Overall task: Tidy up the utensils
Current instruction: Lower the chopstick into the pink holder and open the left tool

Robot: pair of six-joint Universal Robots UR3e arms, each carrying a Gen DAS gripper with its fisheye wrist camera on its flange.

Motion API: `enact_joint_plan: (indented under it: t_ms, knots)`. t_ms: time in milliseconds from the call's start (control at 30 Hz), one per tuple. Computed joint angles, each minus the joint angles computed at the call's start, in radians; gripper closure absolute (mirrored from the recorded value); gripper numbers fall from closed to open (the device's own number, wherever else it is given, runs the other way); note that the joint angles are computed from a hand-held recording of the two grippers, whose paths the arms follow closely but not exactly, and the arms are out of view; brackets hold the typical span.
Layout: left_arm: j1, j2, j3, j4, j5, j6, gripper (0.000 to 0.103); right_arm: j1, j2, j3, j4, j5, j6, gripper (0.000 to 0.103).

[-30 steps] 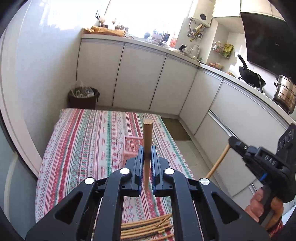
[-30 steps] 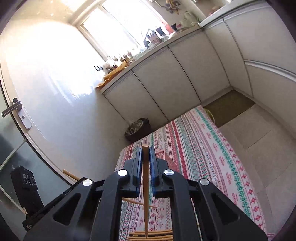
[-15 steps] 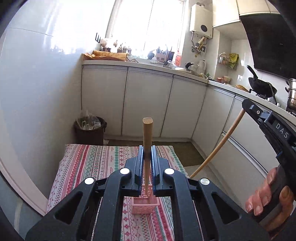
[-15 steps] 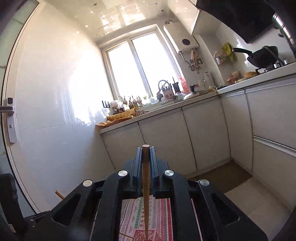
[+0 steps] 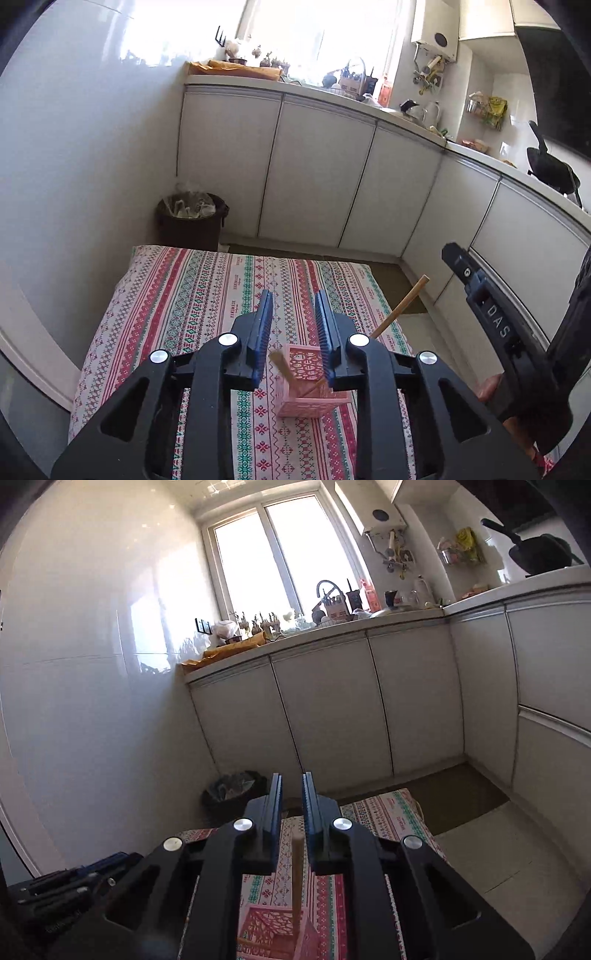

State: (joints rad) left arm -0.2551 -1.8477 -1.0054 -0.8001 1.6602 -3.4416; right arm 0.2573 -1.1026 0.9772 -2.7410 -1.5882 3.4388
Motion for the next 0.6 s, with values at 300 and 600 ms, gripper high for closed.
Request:
enact_joint_plan:
  t_ms: [300,600]
  knots:
    - [-0.034,0.097,0.004,-0.070,0.023,-0.034,0.055,-0.004,-0.215,0.154,0.132,-0.049,0.011,0.053]
    - [-0.141,0.117,0.059,-0.197,0.112,-0.032,0.017,-0.007,-0.455,0.364,0.266,-0.097,0.033,0.012]
